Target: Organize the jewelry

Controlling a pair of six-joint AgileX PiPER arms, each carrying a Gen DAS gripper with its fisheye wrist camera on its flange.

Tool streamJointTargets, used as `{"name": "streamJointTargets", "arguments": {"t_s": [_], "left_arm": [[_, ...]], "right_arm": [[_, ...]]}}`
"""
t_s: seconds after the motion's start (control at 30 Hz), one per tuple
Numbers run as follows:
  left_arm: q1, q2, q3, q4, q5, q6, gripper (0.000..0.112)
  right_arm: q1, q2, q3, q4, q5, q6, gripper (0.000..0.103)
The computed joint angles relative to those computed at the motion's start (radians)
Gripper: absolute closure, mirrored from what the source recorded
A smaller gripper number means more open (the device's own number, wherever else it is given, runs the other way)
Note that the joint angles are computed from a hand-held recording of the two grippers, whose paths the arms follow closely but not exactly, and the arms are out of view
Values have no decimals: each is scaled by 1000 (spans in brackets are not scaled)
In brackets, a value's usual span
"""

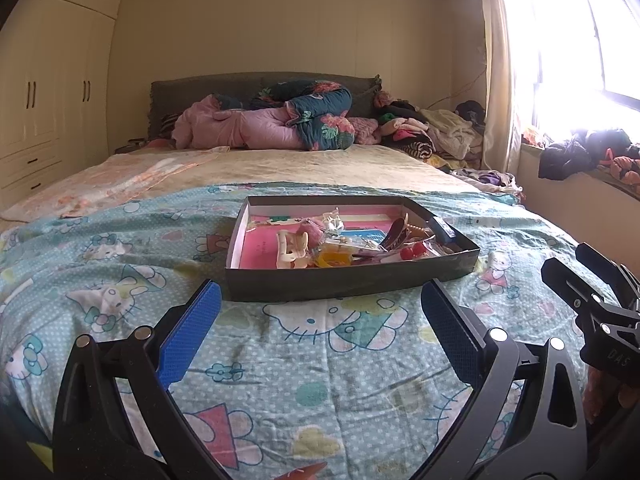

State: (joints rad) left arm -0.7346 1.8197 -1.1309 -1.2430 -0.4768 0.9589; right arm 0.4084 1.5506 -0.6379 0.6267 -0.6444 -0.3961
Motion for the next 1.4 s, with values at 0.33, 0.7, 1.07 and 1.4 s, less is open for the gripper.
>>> {"name": "streamJointTargets", "arguments": {"t_s": [0.33,0.7,1.07,1.4], "left_arm": [[3,1,-1,-3,1,2,21],[4,4,-2,-7,-2,2,21],[3,3,-2,-8,-3,4,21],[7,1,1,3,3,-7,21]], "right_arm": [[2,-2,4,0,1,1,7],[5,0,8,-2,-9,5,7],[0,-2,9,-14,0,19,7],[-2,-2,7,-18,5,22,7]]}}
